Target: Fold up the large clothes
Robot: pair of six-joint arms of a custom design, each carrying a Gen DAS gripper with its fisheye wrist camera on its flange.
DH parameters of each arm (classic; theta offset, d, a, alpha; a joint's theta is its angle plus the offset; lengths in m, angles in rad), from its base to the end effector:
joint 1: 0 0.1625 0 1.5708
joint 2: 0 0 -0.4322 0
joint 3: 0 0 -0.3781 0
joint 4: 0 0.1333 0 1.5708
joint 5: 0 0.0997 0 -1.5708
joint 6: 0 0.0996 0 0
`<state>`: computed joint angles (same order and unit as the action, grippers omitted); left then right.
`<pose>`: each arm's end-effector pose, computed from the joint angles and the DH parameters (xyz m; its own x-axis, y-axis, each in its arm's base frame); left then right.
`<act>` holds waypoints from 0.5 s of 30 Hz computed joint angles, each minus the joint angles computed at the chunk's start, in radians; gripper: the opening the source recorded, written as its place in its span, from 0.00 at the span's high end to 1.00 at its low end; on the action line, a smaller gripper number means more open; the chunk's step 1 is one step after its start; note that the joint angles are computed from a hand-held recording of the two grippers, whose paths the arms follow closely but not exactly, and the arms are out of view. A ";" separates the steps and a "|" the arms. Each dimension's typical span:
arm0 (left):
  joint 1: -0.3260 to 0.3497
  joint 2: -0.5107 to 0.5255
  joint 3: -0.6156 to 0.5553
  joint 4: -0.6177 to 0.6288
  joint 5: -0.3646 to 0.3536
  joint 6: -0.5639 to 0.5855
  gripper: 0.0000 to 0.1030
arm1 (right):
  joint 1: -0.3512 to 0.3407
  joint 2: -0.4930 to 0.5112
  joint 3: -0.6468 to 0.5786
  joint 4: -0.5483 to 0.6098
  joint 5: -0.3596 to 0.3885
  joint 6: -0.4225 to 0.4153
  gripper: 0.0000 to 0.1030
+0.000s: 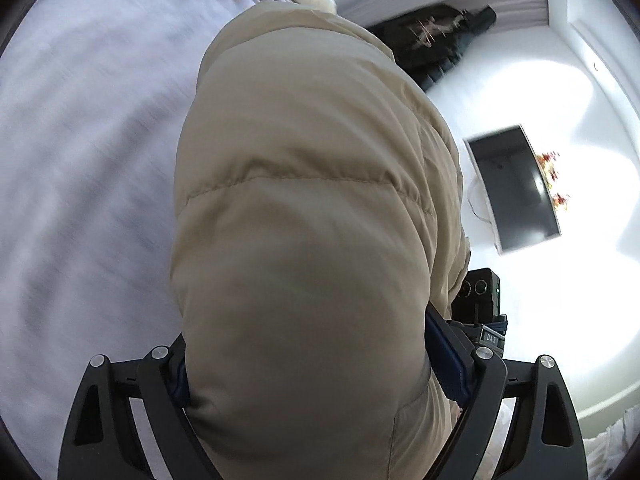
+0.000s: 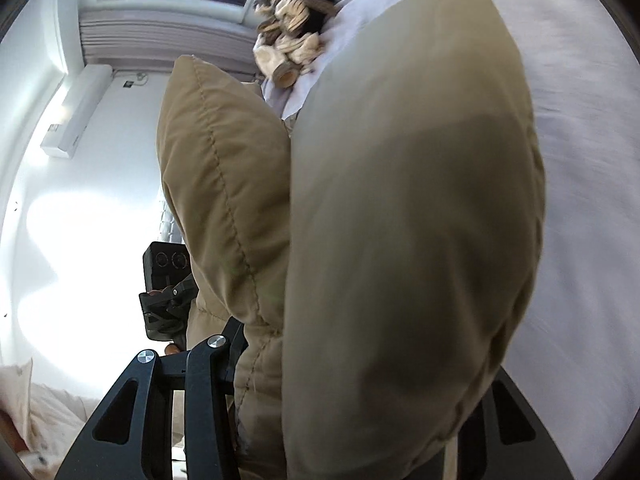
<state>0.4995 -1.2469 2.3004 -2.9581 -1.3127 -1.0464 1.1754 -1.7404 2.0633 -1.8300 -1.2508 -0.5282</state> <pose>-0.3192 -0.3550 0.1853 -0.9866 0.0132 0.1629 -0.0492 0.9266 -0.3728 0.0059 -0.4132 0.3678 -0.9437 -0.1324 -0.3032 -0.1056 0.9890 -0.1032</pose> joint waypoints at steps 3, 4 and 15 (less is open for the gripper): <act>0.099 -0.070 0.003 0.057 0.008 0.063 0.12 | 0.073 0.115 0.032 -0.143 0.002 0.060 0.53; 0.135 -0.091 0.000 0.075 0.004 0.085 0.12 | 0.094 0.158 0.037 -0.191 -0.001 0.078 0.53; 0.410 -0.065 0.040 -0.013 -0.050 0.263 0.09 | 0.079 0.384 0.071 -0.449 -0.066 0.138 0.42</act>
<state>0.9095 -1.3117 2.3404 -2.9711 -1.3632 -0.7835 1.2548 -1.3559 2.1338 -2.2792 -1.3164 -0.3898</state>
